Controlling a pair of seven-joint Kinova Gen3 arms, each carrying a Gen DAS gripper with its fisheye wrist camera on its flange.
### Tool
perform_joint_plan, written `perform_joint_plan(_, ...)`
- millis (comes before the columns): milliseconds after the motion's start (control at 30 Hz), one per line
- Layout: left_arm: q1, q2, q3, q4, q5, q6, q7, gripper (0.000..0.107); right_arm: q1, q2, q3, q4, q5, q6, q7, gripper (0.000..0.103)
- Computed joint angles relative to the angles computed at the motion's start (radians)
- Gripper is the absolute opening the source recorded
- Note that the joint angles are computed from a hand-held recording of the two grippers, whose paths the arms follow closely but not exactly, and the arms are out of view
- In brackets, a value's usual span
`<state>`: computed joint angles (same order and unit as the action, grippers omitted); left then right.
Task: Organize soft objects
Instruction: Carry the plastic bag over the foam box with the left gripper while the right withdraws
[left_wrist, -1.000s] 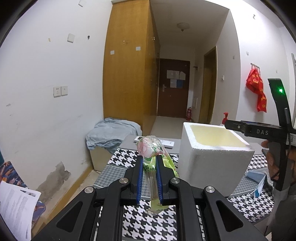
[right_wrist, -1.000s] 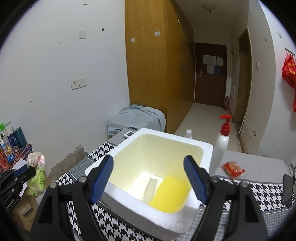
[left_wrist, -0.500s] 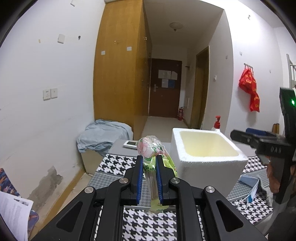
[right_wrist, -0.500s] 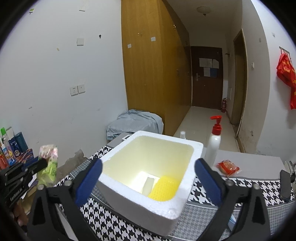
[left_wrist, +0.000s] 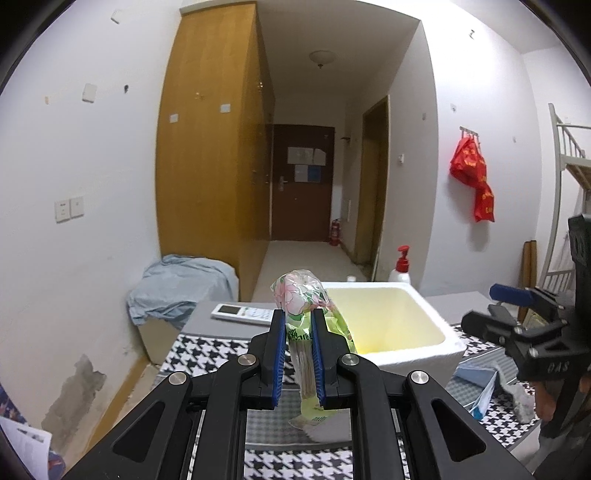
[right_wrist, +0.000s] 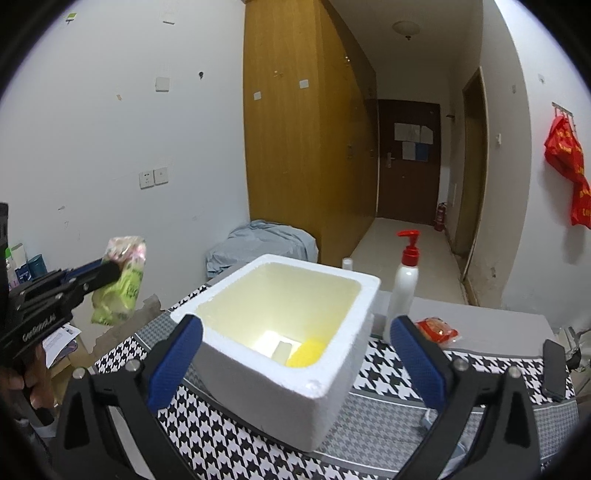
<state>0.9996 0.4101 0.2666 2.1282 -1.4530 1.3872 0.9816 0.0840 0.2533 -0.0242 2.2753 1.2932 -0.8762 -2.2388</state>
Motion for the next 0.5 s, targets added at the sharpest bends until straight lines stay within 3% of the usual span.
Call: perform_joint_plan(500,-0.102,-0.016,-0.013,-0.022,-0.159,-0.156,-0.06,0.015,0.079,0.015,0.027,0.064,-0.047,-0.039,0.126,0.103)
